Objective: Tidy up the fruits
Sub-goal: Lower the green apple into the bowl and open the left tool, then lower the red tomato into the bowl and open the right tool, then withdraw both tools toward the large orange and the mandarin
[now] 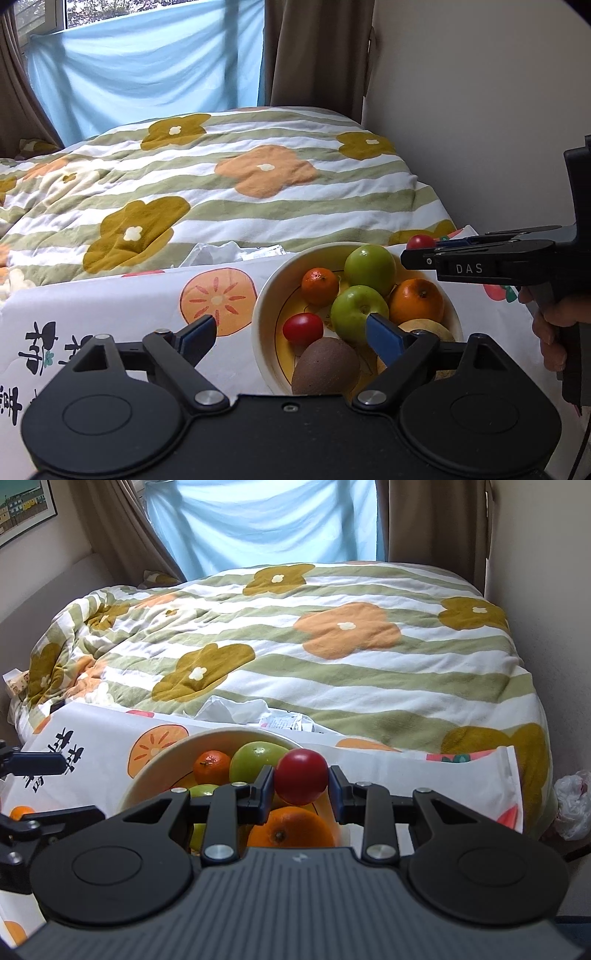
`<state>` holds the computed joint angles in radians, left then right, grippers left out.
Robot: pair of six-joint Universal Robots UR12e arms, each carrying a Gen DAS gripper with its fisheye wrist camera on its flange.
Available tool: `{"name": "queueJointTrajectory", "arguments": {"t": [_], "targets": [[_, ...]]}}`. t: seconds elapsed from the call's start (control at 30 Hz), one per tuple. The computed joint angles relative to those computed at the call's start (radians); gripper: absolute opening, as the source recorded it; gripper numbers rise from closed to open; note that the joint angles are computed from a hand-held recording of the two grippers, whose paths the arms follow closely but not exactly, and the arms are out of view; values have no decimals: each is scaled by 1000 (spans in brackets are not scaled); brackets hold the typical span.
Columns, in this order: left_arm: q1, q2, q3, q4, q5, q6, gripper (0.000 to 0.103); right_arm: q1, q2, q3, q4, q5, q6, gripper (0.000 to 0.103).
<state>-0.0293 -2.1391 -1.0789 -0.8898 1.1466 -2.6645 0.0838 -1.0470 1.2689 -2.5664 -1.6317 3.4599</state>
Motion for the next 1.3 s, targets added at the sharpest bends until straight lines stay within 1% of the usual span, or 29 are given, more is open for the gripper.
{"name": "queueJointTrajectory", "arguments": {"t": [0.07,0.13,0.17,0.2,0.23,0.27,0.3,0.33,0.53,0.83,0.93,1.03,1.13,1.2,1.3], "targets": [[1,2,-5,4,2,1,91,-2,1,3,-6,3,9,47],[1,3,-7,7,5,2,91,-2,0,12,-32,1,11,49],[0,3,-9,9,6,3,91,-3,0,15,-42,6,8,62],[0,4,-11,12,8,3,91,-4,0,16,-43,10,7,71],[0,7,-17,15,8,2,91,-3,-1,19,-50,3,11,88],[0,9,-19,16,9,1,91,-1,-3,25,-66,-12,20,94],[0,10,-22,19,9,0,91,-1,-4,29,-75,-14,25,97],[0,12,-26,23,9,-1,91,-2,-6,32,-78,-13,30,98],[4,24,-40,35,4,-8,91,4,-17,35,-66,-35,44,98],[20,69,-92,102,-13,-30,91,26,-50,44,-61,-72,64,98],[29,103,-143,174,-14,-57,92,40,-63,49,-62,-92,57,98],[40,138,-194,233,-22,-62,94,61,-78,52,-56,-128,52,99],[58,172,-237,266,-50,-65,95,81,-96,62,-51,-154,62,99],[72,190,-261,280,-68,-65,99,96,-106,68,-51,-172,75,103],[97,217,-297,303,-92,-61,101,122,-116,78,-60,-209,90,103]]}}
